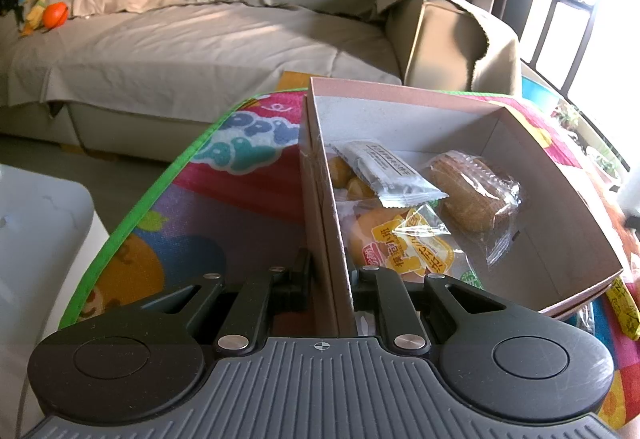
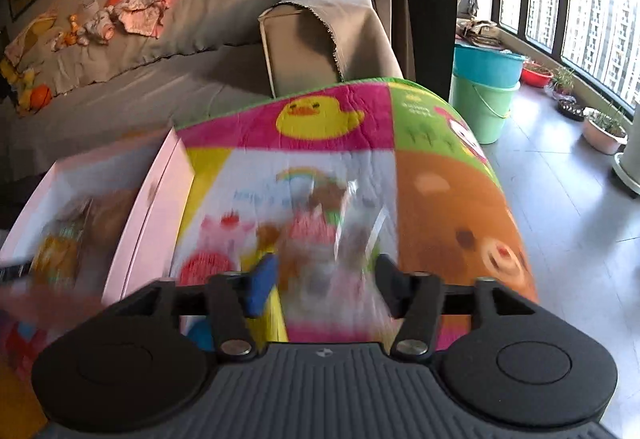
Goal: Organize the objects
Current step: 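Move the right gripper back over the remaining snacks on the mat, then grasp the hawthorn cookie packet with the right gripper, place in box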
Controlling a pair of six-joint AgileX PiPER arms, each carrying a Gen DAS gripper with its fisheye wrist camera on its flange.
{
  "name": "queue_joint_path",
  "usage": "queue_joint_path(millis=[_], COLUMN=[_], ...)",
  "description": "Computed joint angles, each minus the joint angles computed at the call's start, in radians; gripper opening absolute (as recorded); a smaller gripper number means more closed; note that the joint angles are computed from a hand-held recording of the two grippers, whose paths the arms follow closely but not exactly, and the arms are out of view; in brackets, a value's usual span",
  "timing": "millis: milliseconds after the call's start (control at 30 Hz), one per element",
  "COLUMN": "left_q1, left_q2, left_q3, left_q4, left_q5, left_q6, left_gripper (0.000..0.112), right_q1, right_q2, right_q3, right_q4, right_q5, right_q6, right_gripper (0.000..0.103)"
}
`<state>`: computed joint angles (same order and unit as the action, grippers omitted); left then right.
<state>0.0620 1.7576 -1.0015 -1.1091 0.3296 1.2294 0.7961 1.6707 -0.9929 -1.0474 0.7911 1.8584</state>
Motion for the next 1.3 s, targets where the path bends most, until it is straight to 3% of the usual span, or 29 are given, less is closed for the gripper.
queue_joint_path(millis=[67,233,267,333,433,600,767,1067,1300], left_q1=[-0.001,0.001,0.001,0.001,0.002,0.001,-0.003,0.001,0.011], left_q2=[0.0,0.001,0.001,0.001,0.0,0.001,0.002,0.009,0.017], left_q3=[0.0,0.0,0.0,0.001,0.001,-0.001,0.0,0.009,0.001], left_q4=[0.003,-0.005,-0.006,-0.007,-0.008,-0.011,-0.032,-0.126,-0.126], left_q5=[-0.001,0.001,0.001,0.001,0.0,0.006,0.007,0.014,0.03], left_q6=[-0.004,0.005,0.006,0.006,0.007,0.005,0.02,0.105,0.108], left_gripper=[0.015,0.015,0.015,0.015,0.015,0.016,0.016,0.017,0.017], right_q1=[-0.091,-0.202,-0.199,-0.168,-0.14,0.007,0.214,0.44,0.474], right_q2=[0.072,0.259,0.277,0.279,0.202,0.033,-0.054,-0.002,0.051], right_q3=[-0.086,-0.302,-0.32,-0.318,-0.244,-0.112,-0.07,-0.174,-0.36], right_q4=[0.031,0.203,0.218,0.182,0.173,0.108,0.134,0.238,0.13], right_q5=[-0.051,-0.039,-0.022,0.019,-0.002,0.065,0.203,0.32,0.36], right_q6=[-0.09,-0.365,-0.392,-0.385,-0.341,-0.23,-0.169,-0.139,-0.243], right_gripper=[0.057,0.057,0.052,0.038,0.035,0.035,0.035,0.035,0.035])
